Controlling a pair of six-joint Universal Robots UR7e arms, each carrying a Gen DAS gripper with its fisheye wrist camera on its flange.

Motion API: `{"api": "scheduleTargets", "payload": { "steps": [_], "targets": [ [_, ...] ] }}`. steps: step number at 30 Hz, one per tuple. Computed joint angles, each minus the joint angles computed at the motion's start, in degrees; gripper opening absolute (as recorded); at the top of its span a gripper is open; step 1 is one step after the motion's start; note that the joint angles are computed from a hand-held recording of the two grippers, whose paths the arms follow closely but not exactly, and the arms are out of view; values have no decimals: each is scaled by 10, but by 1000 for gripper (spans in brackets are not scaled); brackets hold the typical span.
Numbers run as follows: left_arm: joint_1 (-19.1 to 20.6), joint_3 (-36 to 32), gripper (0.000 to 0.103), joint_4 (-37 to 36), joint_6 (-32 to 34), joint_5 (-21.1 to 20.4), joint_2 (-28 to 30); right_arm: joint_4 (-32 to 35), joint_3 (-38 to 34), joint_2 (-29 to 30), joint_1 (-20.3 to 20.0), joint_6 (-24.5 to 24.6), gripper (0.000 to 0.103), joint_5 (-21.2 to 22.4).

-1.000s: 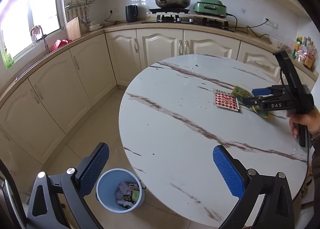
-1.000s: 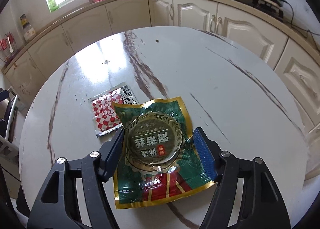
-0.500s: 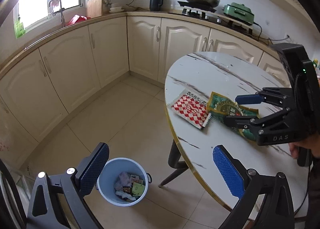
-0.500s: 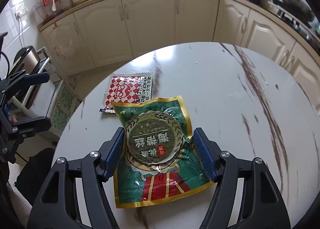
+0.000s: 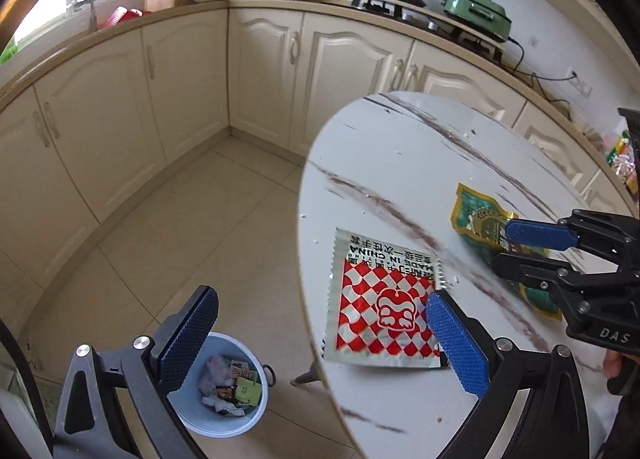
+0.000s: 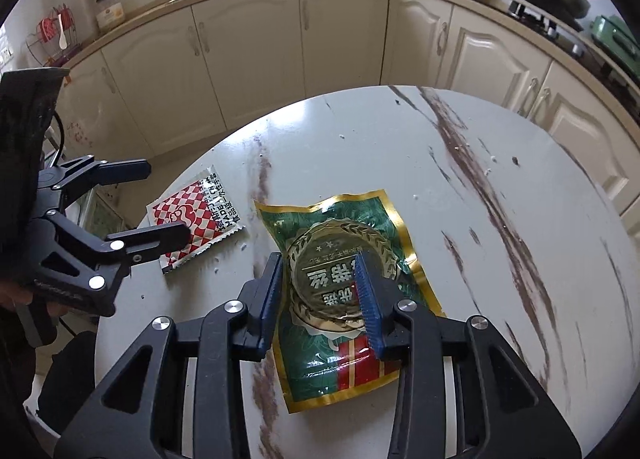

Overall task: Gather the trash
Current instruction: 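Close the left gripper on the red-white checkered packet while the right approaches the green-gold packet, then close the right gripper on the green-gold sauce packet while the left holds the checkered packet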

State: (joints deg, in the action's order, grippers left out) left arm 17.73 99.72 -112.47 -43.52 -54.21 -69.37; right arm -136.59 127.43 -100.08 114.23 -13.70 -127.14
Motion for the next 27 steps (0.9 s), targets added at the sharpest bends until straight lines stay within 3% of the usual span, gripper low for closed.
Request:
{"api": "scheduleTargets", "payload": {
  "steps": [4, 8, 9, 13, 15, 19, 21, 27],
  "targets": [
    [11, -12, 101, -15, 29, -4, 14, -9, 5, -10, -8, -1, 37, 18],
    [23, -2, 71, -61, 36, -34, 7, -9, 11, -21, -12, 1, 40, 29],
    [25, 2, 68, -70, 42, -40, 2, -11, 12, -24, -14, 1, 41, 31],
    [20, 14, 43, -75, 55, -24, -13, -16, 15, -29, -16, 4, 49, 31],
    [15, 23, 41, -69, 51, -20, -24, -23, 20, -31, -13, 7, 64, 23],
    [2, 40, 32, -51, 40, -17, -52, -38, 29, -40, -1, 8, 68, 9],
    [-4, 47, 27, -45, 37, -20, -65, -46, 33, -42, 8, 6, 81, -10],
    [-33, 53, 8, -8, 14, -18, -108, -26, 32, -50, 28, 5, 82, -56]
  ]
}}
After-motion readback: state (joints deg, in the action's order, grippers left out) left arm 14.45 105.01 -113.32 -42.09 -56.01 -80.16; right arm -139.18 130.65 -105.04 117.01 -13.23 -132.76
